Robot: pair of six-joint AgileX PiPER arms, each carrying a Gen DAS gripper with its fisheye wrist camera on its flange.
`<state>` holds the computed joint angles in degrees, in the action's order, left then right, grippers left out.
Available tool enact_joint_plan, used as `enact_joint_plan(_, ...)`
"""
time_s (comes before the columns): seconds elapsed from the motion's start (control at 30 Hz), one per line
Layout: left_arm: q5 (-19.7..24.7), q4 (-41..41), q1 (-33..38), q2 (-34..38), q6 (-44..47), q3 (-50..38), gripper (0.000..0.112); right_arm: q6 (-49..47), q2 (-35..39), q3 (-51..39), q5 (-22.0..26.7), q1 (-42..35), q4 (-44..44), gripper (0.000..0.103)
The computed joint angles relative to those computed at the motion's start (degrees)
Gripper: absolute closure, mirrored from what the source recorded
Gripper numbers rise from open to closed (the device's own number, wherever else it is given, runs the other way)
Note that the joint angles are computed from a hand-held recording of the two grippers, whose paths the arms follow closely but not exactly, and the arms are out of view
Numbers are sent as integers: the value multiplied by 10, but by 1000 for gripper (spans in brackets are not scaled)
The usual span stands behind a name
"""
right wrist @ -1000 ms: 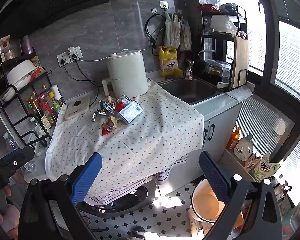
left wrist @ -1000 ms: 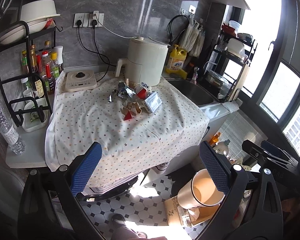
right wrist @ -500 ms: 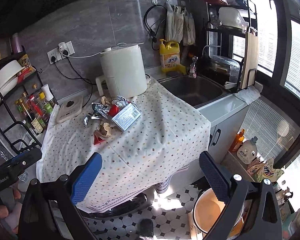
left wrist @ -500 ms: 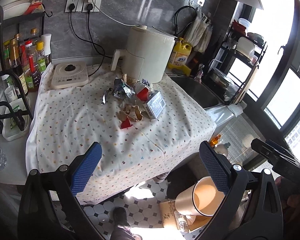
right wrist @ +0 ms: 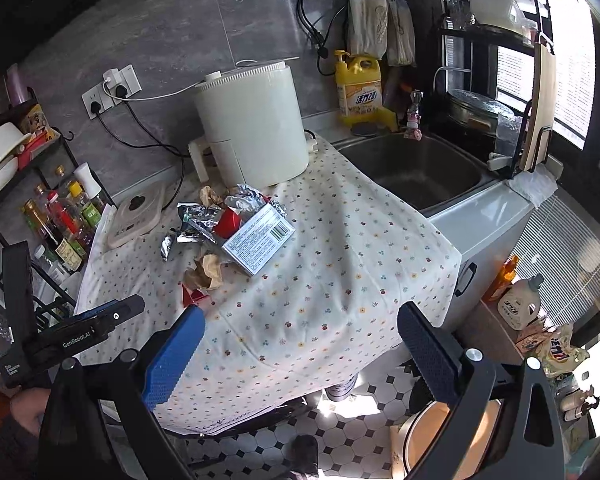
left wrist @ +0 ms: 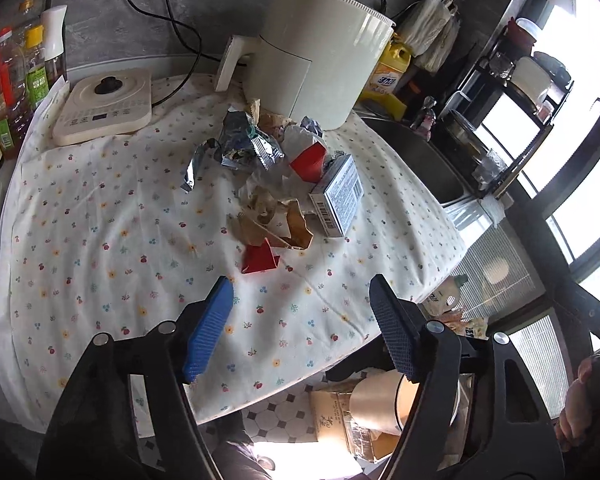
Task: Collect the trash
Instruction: 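Reach the left gripper toward the red paper cone on the cloth, then grasp the red paper cone with the left gripper while the right grasps the brown paper bag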
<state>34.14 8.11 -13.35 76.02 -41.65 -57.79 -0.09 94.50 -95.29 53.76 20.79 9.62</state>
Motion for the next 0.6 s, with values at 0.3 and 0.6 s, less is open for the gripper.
enact_joint_plan(0.3, -34, -140, 74, 143, 188, -45, 54, 25, 86, -80, 25, 12, -14, 14)
enact_joint_plan(0.6, -31, -204, 102, 213, 302, -75, 83, 54, 167, -160, 45, 38, -35, 14)
